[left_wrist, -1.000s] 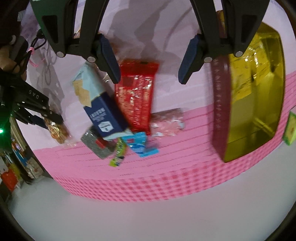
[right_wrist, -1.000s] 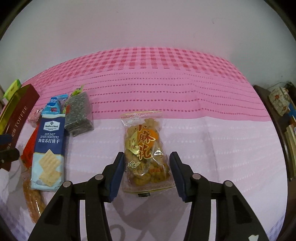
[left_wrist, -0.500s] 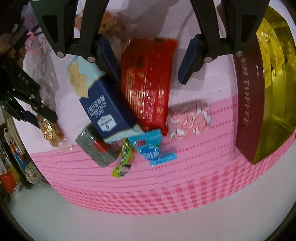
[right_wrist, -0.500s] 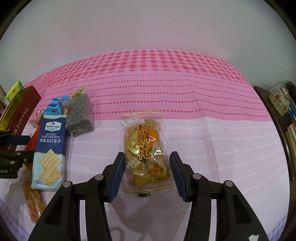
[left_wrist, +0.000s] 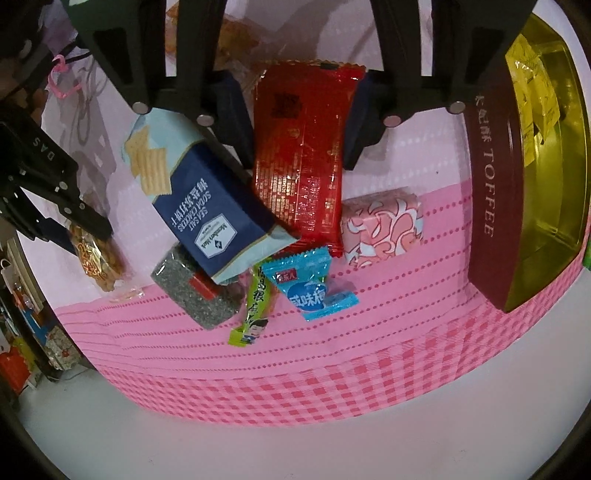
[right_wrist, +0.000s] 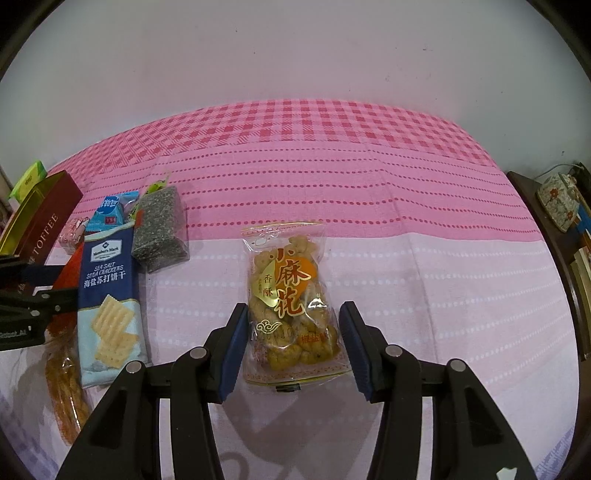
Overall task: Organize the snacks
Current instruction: 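Grasp the red snack wrapper with the left tool and lift it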
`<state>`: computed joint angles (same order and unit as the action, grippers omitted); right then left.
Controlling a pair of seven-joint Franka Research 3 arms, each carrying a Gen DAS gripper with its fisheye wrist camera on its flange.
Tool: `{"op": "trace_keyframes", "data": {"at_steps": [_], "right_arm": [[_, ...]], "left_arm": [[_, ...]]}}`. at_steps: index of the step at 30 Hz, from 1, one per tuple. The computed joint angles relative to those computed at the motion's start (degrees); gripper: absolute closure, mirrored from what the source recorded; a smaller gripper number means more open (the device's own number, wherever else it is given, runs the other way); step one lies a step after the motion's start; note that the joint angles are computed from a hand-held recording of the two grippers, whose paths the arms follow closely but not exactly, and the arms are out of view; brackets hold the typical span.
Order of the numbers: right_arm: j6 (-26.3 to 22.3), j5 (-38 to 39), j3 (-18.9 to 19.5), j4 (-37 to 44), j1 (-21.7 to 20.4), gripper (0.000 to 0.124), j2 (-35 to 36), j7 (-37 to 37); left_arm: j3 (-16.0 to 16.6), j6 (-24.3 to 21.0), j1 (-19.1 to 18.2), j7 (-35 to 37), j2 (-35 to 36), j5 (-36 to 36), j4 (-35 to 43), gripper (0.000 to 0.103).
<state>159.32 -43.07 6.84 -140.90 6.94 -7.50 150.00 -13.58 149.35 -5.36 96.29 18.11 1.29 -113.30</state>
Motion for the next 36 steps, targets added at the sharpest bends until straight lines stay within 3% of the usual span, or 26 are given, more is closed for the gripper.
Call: {"op": "trace_keyframes", "data": {"at_steps": [9,36], "right_arm": [[-0.34,0.65,0.07,0.02,0.14,0.077,-0.09,-0.53],[-0.83,-3.27,0.26,0.04,0.30,0.077,-0.08,3.42]], "left_arm": [[-0.52,-0.50,2.06,3.27,-4.09,-5.21,-4.61,0.059],[3.99,0.59,2.25,7.94,-15.52,-11.28,-14.90,0.059]]}}
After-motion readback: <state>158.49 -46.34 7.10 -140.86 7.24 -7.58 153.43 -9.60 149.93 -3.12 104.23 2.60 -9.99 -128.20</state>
